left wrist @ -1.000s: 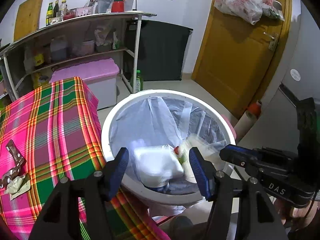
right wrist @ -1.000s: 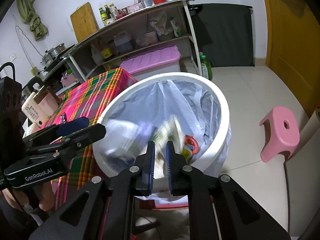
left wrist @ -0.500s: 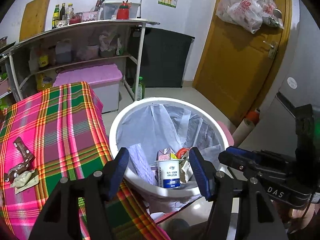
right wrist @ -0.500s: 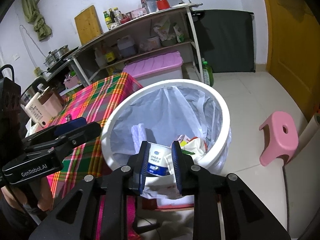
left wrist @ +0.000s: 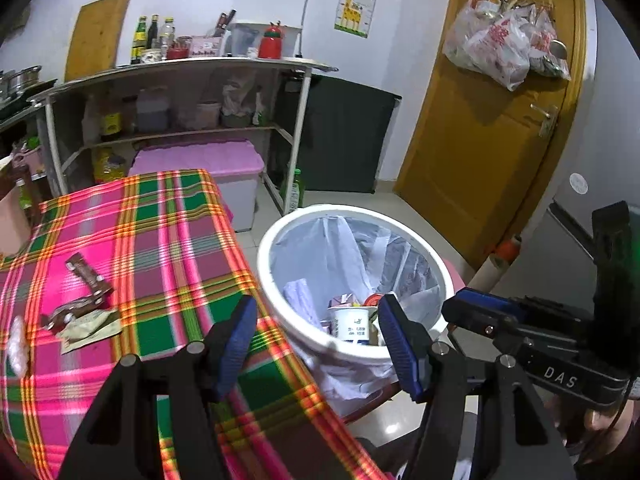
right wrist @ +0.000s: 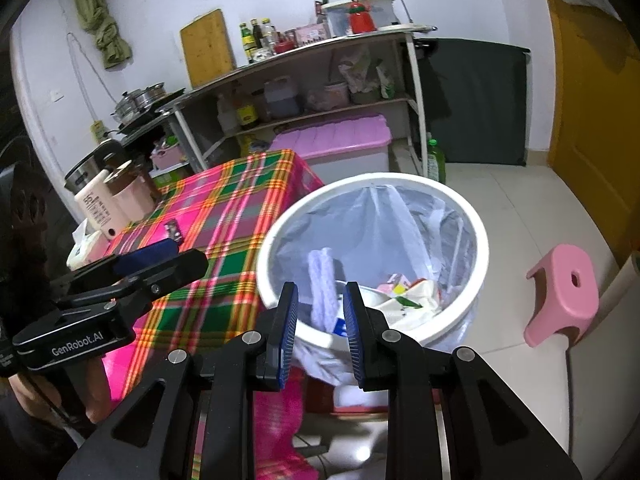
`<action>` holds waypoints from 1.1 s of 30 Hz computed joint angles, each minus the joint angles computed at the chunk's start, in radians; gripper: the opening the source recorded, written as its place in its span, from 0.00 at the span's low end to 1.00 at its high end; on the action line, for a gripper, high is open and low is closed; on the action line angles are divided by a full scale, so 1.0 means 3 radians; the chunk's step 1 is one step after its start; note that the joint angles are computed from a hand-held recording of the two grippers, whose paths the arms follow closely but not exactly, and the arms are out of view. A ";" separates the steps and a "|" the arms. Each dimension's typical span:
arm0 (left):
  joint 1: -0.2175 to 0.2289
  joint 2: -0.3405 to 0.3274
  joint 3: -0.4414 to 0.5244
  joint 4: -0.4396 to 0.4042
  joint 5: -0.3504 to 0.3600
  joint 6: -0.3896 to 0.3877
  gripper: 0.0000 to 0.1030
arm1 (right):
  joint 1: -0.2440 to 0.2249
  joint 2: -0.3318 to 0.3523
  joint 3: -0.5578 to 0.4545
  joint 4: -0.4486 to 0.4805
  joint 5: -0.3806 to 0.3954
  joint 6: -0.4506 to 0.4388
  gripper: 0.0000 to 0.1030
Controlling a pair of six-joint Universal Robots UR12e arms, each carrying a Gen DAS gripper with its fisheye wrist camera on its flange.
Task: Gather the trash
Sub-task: 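Move both tools back from the bin to the table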
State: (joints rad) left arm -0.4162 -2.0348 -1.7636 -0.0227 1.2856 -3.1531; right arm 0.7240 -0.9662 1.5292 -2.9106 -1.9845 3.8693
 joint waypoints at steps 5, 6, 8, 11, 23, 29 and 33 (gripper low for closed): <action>0.0046 0.0071 -0.0128 0.0093 0.0064 -0.0059 0.63 | 0.0044 0.0046 -0.0090 -0.0018 0.0025 -0.0108 0.24; 0.0055 0.0085 -0.0154 0.0104 0.0093 -0.0073 0.63 | 0.0051 0.0054 -0.0105 -0.0016 0.0037 -0.0122 0.24; 0.0070 0.0108 -0.0199 0.0126 0.0148 -0.0102 0.63 | 0.0063 0.0075 -0.0137 -0.0031 0.0084 -0.0157 0.24; 0.0091 0.0144 -0.0275 0.0168 0.0213 -0.0134 0.63 | 0.0085 0.0110 -0.0195 -0.0017 0.0113 -0.0224 0.24; 0.0177 0.0257 -0.0521 0.0297 0.0375 -0.0239 0.63 | 0.0120 0.0228 -0.0378 0.0025 0.0378 -0.0392 0.24; 0.0239 0.0303 -0.0615 0.0333 0.0472 -0.0322 0.63 | 0.0120 0.0284 -0.0482 0.0079 0.0505 -0.0483 0.24; 0.0303 0.0326 -0.0657 0.0358 0.0548 -0.0389 0.63 | 0.0121 0.0334 -0.0582 0.0123 0.0562 -0.0562 0.24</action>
State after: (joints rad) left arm -0.3254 -1.9371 -1.9608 0.0847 1.4499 -3.2698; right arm 0.7604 -0.8659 1.3546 -2.8737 -1.8159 3.7005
